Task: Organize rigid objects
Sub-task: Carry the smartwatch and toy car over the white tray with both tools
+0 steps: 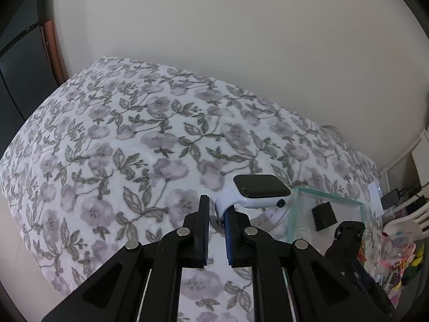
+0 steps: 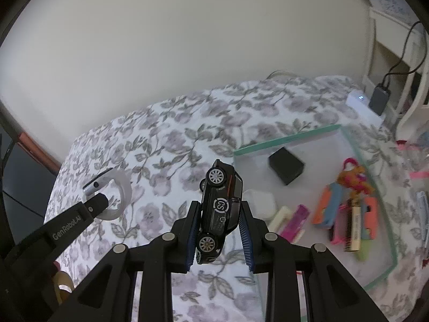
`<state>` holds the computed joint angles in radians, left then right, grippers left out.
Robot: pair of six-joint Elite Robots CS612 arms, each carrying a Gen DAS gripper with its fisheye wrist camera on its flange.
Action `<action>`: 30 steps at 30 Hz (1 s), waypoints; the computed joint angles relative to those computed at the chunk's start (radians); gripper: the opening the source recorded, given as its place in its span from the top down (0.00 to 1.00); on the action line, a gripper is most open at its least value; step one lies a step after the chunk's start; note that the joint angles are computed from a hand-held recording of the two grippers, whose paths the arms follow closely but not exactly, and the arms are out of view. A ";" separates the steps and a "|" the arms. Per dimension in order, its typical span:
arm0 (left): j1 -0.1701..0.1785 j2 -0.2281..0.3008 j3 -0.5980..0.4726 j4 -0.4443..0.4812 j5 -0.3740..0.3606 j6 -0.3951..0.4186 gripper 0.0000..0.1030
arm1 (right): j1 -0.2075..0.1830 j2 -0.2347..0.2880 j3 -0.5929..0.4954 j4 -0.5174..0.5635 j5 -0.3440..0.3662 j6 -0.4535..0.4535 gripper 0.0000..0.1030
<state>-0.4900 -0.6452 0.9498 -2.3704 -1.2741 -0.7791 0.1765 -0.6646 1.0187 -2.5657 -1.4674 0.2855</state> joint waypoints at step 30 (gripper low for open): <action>-0.079 0.093 -0.123 0.064 -0.119 0.212 0.90 | -0.095 -0.060 0.129 -0.034 -0.123 0.176 0.71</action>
